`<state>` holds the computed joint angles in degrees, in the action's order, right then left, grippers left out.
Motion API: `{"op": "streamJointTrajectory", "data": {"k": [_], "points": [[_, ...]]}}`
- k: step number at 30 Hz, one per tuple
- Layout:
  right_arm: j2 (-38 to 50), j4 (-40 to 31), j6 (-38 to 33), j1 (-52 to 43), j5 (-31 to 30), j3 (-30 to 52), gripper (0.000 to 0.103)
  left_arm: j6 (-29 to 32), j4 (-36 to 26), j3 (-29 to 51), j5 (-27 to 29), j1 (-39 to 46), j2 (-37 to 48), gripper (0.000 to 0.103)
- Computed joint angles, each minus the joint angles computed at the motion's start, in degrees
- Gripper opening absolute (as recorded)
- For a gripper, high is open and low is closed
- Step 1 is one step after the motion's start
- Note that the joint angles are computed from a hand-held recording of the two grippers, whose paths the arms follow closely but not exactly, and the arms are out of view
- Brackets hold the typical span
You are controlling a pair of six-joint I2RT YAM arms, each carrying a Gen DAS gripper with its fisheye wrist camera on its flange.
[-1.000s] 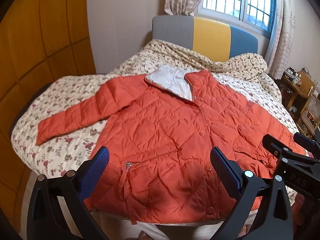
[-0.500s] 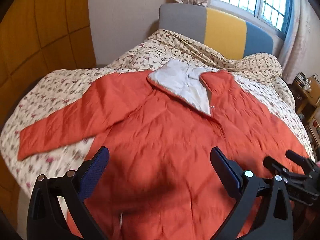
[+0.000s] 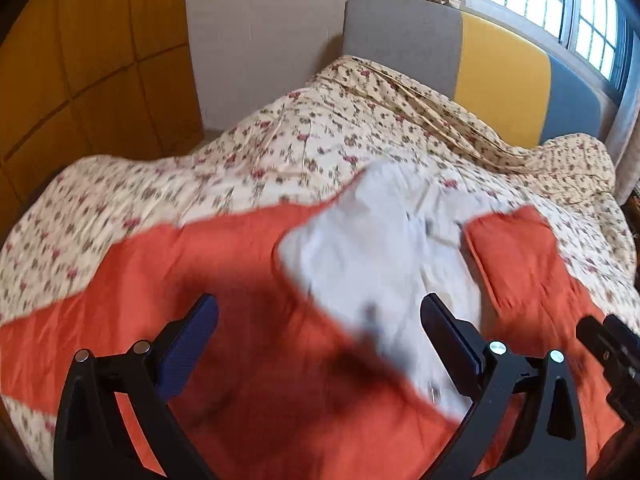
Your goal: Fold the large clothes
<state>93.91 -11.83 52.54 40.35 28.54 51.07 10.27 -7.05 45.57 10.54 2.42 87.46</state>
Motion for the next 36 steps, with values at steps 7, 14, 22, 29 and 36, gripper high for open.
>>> {"op": "streamJointTrajectory", "data": {"k": [7, 14, 22, 29, 36], "points": [[16.83, 3.08, -7.62, -5.50, -5.22, 12.54, 0.081, -2.04, 5.66, 5.63, -4.97, -2.31, 15.42, 0.100], [17.63, 4.83, -9.16, -6.55, -2.44, 9.50, 0.030, -2.64, 13.71, 0.44, 1.72, 1.24, 16.80, 0.100], [0.08, 10.67, 2.37, -4.92, -0.40, -11.02, 0.001, -2.91, 13.42, 0.80, 2.28, 1.02, 17.28, 0.100], [-13.77, 20.66, 16.86, -8.40, -6.25, -33.40, 0.000, -2.70, 13.89, -0.13, 3.53, 1.91, 16.74, 0.100], [-30.96, 17.03, 10.06, -6.80, 0.46, -37.18, 0.074, -2.39, 11.42, -0.95, 5.97, 3.87, 13.09, 0.100]]}}
